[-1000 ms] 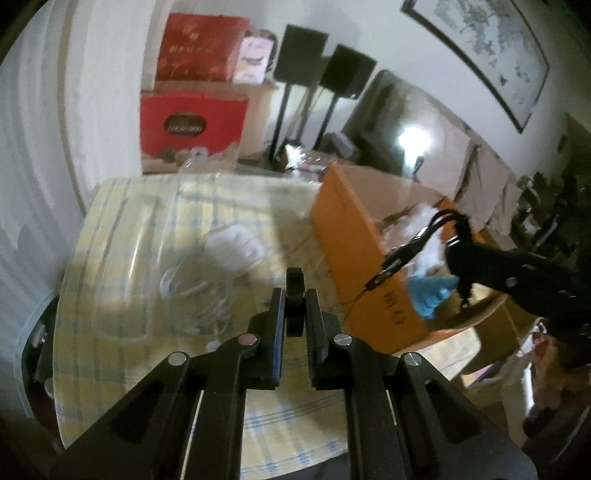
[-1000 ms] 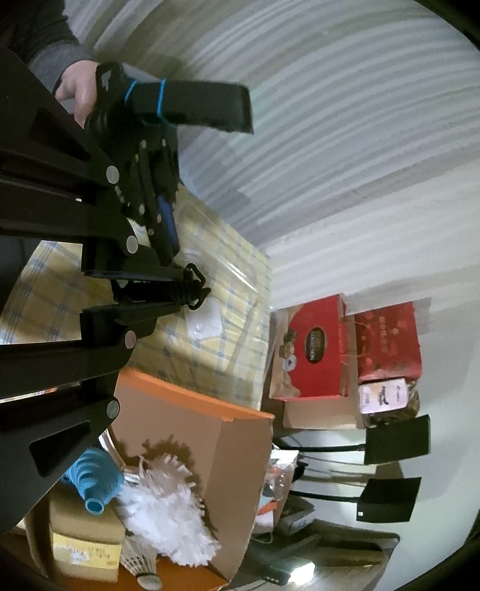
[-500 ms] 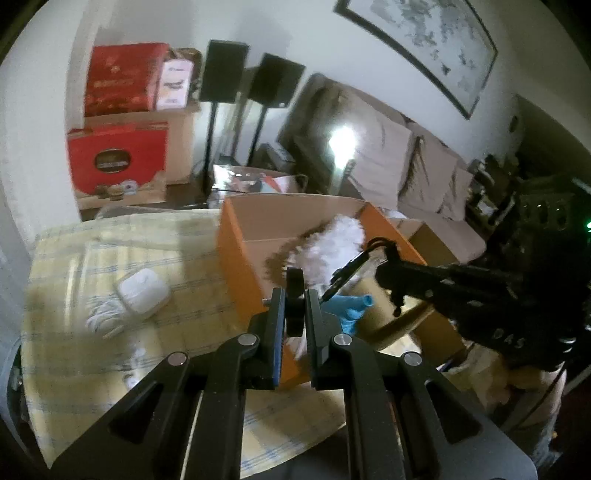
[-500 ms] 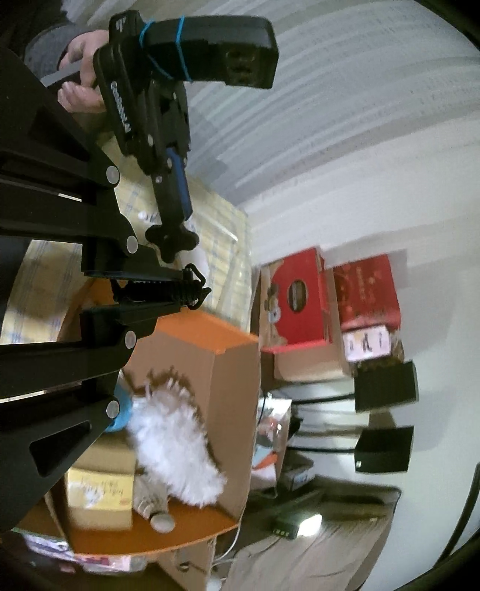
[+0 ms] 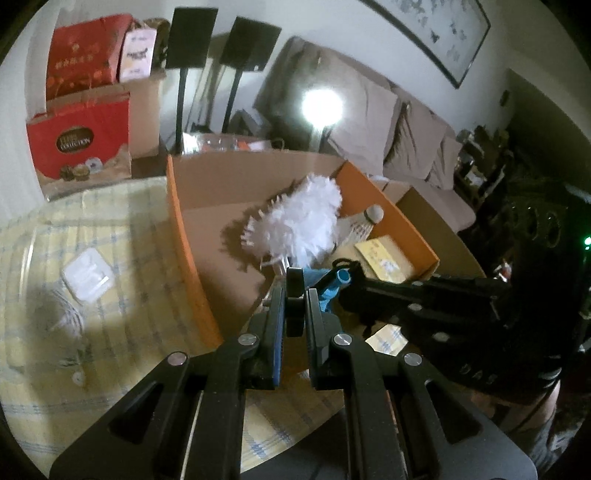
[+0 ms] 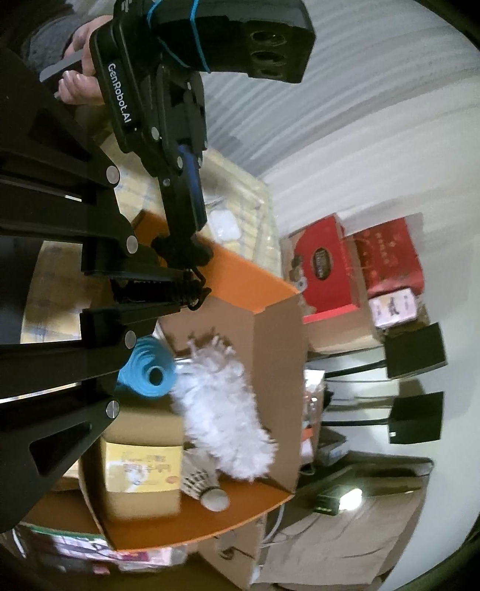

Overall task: Organize objects
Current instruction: 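Carry the black knob and the clip into the orange box with both tools, then open both tools to drop the knob and clip into the box, withdraw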

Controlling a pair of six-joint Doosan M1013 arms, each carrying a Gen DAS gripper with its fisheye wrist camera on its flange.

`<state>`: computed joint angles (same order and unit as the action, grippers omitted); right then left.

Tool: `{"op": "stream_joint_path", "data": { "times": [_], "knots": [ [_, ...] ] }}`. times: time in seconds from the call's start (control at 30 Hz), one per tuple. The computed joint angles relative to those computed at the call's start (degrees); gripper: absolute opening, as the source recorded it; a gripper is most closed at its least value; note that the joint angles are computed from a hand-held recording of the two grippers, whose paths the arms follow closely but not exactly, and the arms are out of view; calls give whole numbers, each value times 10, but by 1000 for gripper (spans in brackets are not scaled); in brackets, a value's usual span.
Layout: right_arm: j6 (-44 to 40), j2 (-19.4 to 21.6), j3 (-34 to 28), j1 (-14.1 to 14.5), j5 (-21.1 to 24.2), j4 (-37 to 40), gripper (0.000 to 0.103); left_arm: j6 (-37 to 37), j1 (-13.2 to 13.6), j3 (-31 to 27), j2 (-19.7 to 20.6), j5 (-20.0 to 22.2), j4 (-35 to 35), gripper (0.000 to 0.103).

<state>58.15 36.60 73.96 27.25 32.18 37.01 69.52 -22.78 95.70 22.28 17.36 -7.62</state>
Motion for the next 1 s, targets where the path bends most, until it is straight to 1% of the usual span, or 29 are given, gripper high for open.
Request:
{"op": "stream_joint_path", "data": {
  "times": [0.17,0.33,0.4,0.53,0.6,0.7,0.8,0.9,1.0],
  "knots": [
    [38,16,-9,-2,22,-31,9,13,-3,-6,12,15,-11,9],
    [53,25,-12,-7,30,-36,9,16,-5,-11,20,26,-18,9],
    [47,26,-10,-9,29,-28,9,17,-6,-14,22,30,-19,9],
    [21,19,-2,-13,22,0,9,22,-8,-17,18,27,-19,9],
    [-1,9,7,-18,14,23,9,27,-9,-21,16,24,-21,9],
    [-11,-4,14,-24,0,32,9,35,-10,-31,15,23,-23,9],
    [-5,-15,19,-30,-17,27,9,49,-12,-43,18,24,-33,9],
    [24,-20,22,-37,-33,3,9,66,-14,-56,24,26,-49,9],
    [55,-21,23,-45,-42,-20,9,104,-15,-72,34,34,-93,9]
  ]
}}
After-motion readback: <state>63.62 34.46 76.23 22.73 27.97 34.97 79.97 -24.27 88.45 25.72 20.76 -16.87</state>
